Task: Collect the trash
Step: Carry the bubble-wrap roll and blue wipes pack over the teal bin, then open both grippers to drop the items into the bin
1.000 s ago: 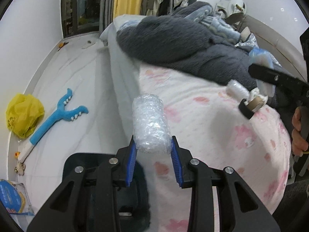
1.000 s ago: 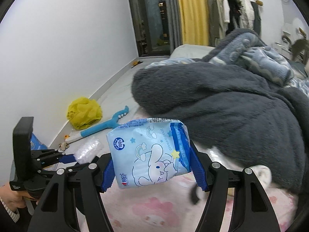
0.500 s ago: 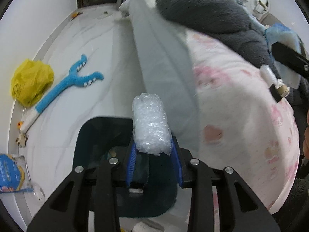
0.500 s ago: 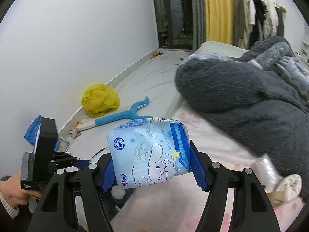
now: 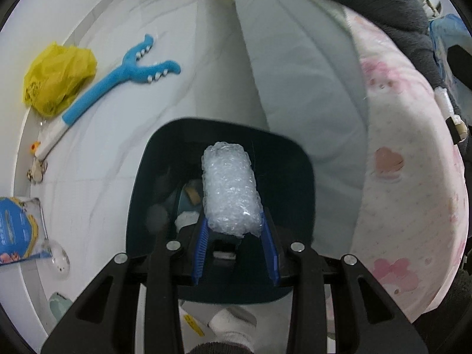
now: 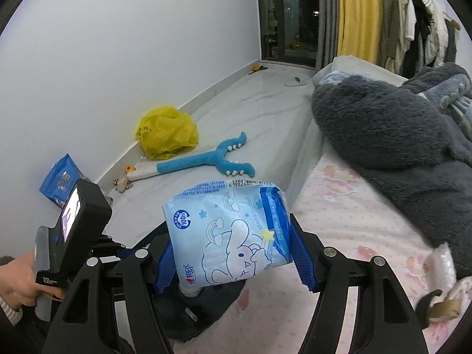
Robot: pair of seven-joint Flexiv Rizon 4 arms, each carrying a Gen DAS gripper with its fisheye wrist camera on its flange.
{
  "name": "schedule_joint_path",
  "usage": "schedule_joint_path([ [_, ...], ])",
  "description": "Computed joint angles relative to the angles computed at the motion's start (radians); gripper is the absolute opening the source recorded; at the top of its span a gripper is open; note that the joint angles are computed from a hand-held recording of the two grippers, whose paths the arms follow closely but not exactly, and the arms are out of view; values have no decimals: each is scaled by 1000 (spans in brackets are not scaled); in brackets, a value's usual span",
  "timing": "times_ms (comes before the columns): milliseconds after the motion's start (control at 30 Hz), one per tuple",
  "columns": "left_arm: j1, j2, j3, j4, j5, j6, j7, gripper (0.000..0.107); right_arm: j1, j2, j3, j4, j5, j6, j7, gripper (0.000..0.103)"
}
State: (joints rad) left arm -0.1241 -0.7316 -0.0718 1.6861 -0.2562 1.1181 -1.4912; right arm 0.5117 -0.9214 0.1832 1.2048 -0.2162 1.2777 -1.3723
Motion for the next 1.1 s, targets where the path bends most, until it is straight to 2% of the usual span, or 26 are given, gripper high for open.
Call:
schedule_joint_path([
  [300,28,25,-8,48,-18,-34,25,39,26,-46,6,-66,-3,-67,-23,67],
  [367,42,37,-25,70,-34,-18,44,45,29,-54,7,-78,1,-78,-27,68],
  [433,55,53,-40,96,-48,-1,69,66,33,-63,11,-91,6,-95,-32,68],
  [533,66,61,-48,111,-70,15,89,70,38,-79,15,-120,14,-122,-42,68],
  [800,115,102,-99,191,-154,156,134,72,54,-134,29,-216,52,-242,-70,68],
  [933,184,129,-192,263,-212,300,218,72,65,-171,35,-281,80,-314,-79,68],
  [1100,241,142,-258,299,-233,376,249,70,81,-214,42,-360,110,-403,-105,68],
])
